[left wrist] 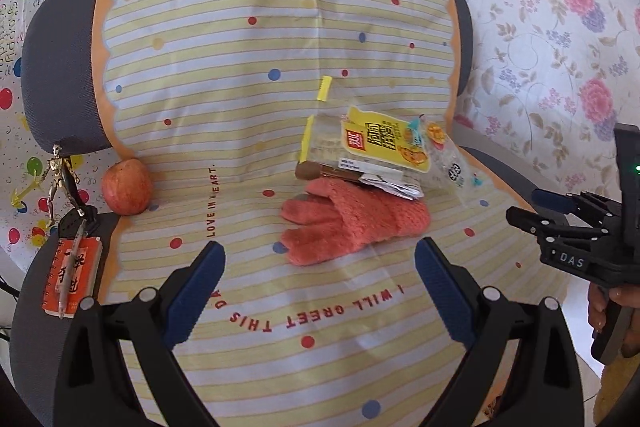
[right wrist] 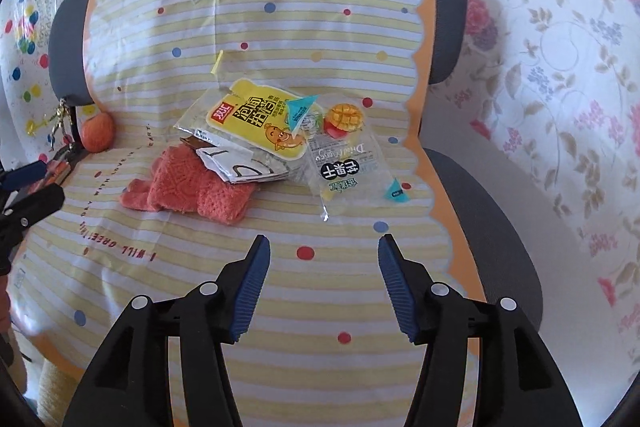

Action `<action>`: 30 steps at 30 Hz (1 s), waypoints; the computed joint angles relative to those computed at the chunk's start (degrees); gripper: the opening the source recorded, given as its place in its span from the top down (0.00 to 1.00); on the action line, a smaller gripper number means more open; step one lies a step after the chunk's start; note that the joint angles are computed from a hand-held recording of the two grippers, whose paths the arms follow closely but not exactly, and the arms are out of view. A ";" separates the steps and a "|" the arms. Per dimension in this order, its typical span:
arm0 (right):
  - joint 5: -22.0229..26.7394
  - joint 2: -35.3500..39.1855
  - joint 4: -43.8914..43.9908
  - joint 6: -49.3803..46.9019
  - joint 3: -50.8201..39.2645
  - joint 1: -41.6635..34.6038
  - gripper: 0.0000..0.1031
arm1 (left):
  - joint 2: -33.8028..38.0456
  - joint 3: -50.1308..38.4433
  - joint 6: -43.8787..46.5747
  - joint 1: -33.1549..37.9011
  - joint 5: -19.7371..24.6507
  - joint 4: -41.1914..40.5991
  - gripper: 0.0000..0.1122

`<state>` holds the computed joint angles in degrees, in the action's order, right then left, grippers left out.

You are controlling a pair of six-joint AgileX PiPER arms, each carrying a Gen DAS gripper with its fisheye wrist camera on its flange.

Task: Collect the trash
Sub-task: 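Reach the right tool to the clear mango jelly packet and grasp it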

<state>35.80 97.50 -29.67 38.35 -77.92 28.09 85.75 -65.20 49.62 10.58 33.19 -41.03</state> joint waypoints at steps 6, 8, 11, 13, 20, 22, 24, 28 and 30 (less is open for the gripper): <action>7.14 15.58 3.71 -11.93 -18.24 -2.71 0.34 | 4.70 -3.82 -1.46 0.00 -0.79 0.96 0.17; 10.79 20.39 4.25 -15.33 -25.03 -2.96 0.33 | 5.93 -4.72 -2.35 0.03 -0.72 1.49 0.17; 16.69 27.06 1.45 -18.91 -34.58 -1.79 0.33 | 7.47 -5.75 -3.08 0.36 -0.32 1.70 0.17; 19.99 30.81 -2.29 -20.38 -39.42 -0.41 0.33 | 8.15 -6.11 -3.46 0.60 -0.03 1.75 0.17; 17.43 25.47 -11.29 -11.07 -31.18 3.27 0.90 | 7.65 -5.06 -1.67 2.39 1.20 -0.03 0.17; 15.94 20.97 -9.16 -8.83 -26.89 3.85 0.92 | 6.54 -4.00 -0.56 3.14 1.82 -1.06 0.17; 15.42 16.54 -4.61 -9.20 -23.39 4.78 0.92 | 5.09 -2.73 0.87 3.92 2.60 -2.26 0.17; 14.17 10.14 5.62 -12.05 -17.79 7.51 0.91 | 1.44 0.79 5.18 6.52 4.82 -5.04 0.17; 12.13 7.70 11.71 -13.69 -14.92 8.70 0.87 | 0.15 1.95 7.25 8.24 7.26 -6.51 0.17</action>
<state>47.93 105.21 -17.96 24.66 -92.84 36.79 85.89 -63.25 56.87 18.82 40.45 -47.54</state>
